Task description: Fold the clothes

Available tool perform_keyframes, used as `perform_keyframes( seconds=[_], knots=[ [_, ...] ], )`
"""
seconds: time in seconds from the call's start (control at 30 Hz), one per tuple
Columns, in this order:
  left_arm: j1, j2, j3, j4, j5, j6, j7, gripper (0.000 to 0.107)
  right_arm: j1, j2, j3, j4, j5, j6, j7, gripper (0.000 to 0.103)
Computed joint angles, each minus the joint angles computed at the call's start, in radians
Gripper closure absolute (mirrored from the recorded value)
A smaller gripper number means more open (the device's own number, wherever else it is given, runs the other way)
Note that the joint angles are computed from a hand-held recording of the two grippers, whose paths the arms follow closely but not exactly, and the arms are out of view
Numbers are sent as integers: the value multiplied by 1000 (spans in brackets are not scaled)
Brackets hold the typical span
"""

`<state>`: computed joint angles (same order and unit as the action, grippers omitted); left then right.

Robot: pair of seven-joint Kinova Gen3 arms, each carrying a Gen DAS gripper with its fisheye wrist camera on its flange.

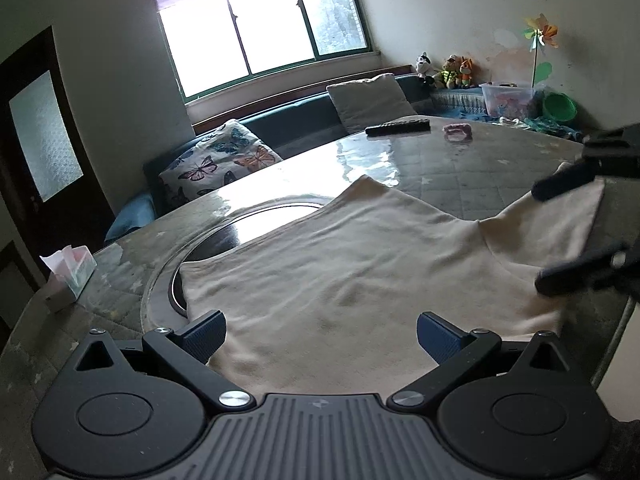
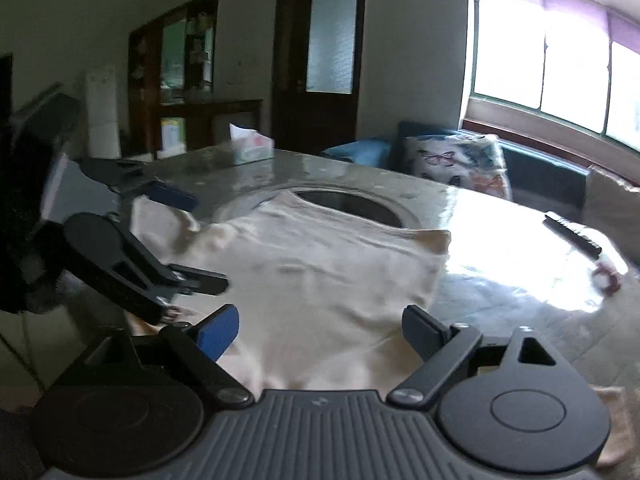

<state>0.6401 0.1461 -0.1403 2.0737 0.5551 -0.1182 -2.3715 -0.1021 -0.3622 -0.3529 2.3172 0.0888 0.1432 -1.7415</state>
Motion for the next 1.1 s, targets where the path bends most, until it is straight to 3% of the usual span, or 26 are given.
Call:
perform_keyframes(
  seconds=[0.27,0.4,0.5,0.67,0.8,0.93,1.1],
  knots=[
    [0,17,17,-21,-62,26,64,4,36,48,-108,4,92,58,-19,13],
    [47,39,-17,-46,-86,38,112,4,-43,-19,-3,22,42,82,-24,12],
    [86,54,-45,-65,-101,54,151,4,-26,-80,36,30,8,118,-47,12],
    [-18,59,95,-68,-210,54,241,4,184,-162,-22,47,20,195,-165,15],
    [-62,63,158,-72,-285,61,296,4,341,-194,-75,65,61,219,-263,18],
    [-61,70,164,-80,-338,68,344,4,463,-197,-84,86,100,209,-347,21],
    [-24,78,131,-89,-395,78,398,4,534,-174,-61,100,128,194,-424,36]
  ],
)
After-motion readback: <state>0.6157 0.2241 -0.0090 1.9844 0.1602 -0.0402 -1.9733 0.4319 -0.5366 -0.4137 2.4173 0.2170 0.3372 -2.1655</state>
